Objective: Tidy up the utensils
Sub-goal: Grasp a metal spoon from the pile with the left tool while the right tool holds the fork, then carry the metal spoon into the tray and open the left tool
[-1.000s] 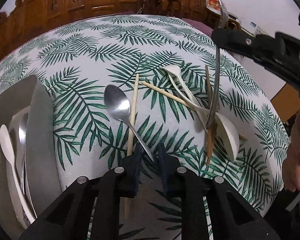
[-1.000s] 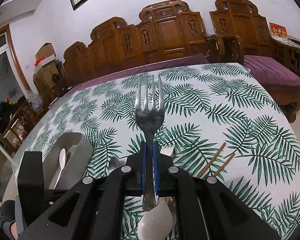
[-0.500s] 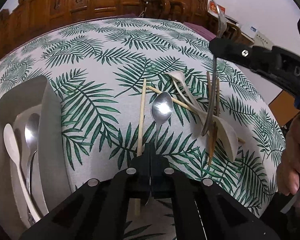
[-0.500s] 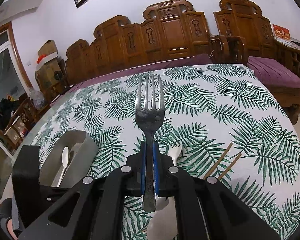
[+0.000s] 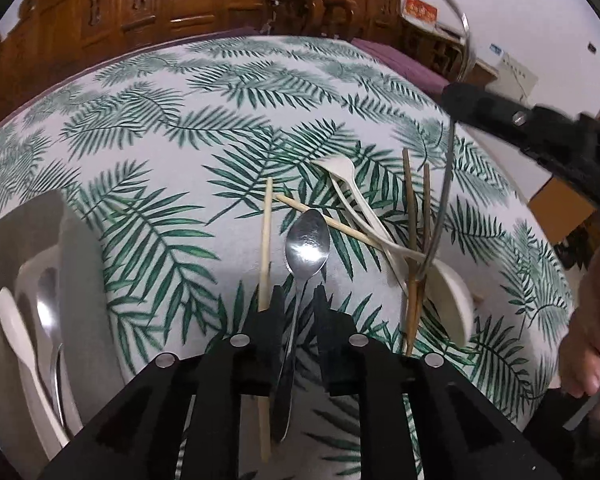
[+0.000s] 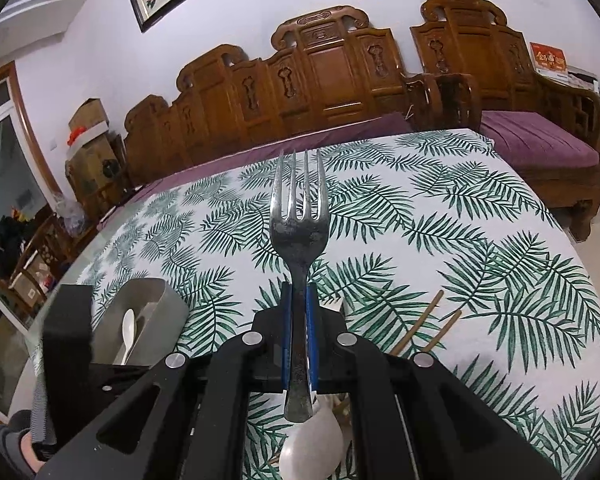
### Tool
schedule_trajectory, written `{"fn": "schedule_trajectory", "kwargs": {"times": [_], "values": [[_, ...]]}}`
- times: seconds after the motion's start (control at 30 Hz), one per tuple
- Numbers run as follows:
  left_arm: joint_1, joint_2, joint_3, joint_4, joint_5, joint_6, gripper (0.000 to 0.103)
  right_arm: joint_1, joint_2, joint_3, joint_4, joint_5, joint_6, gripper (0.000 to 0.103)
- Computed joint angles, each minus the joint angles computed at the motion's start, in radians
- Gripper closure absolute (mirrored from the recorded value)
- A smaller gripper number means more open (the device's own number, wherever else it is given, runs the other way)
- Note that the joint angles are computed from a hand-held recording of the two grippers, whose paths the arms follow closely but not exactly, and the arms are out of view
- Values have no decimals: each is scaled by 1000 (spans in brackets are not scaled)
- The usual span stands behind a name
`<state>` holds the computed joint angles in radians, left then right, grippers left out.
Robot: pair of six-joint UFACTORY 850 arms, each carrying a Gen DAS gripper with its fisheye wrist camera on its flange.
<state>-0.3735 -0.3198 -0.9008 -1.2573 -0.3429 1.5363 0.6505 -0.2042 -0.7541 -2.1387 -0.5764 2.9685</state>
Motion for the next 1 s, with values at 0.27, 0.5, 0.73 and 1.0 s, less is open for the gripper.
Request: {"fn": "schedule_trajectory", "kwargs": {"times": [0.27, 0.5, 0.73, 1.0], "values": [[-41, -45, -59, 29, 53, -53, 72, -11, 28, 33, -39, -13, 50, 95], [-67, -85, -98, 76, 86, -93, 72, -17, 43, 51, -62, -18, 88, 95], [-69, -82, -96, 60, 87, -59, 77, -15, 43, 50, -68, -17, 92, 95], [-19, 27, -25, -101, 8, 88, 77, -1, 37, 40, -68, -28, 86, 95]]}}
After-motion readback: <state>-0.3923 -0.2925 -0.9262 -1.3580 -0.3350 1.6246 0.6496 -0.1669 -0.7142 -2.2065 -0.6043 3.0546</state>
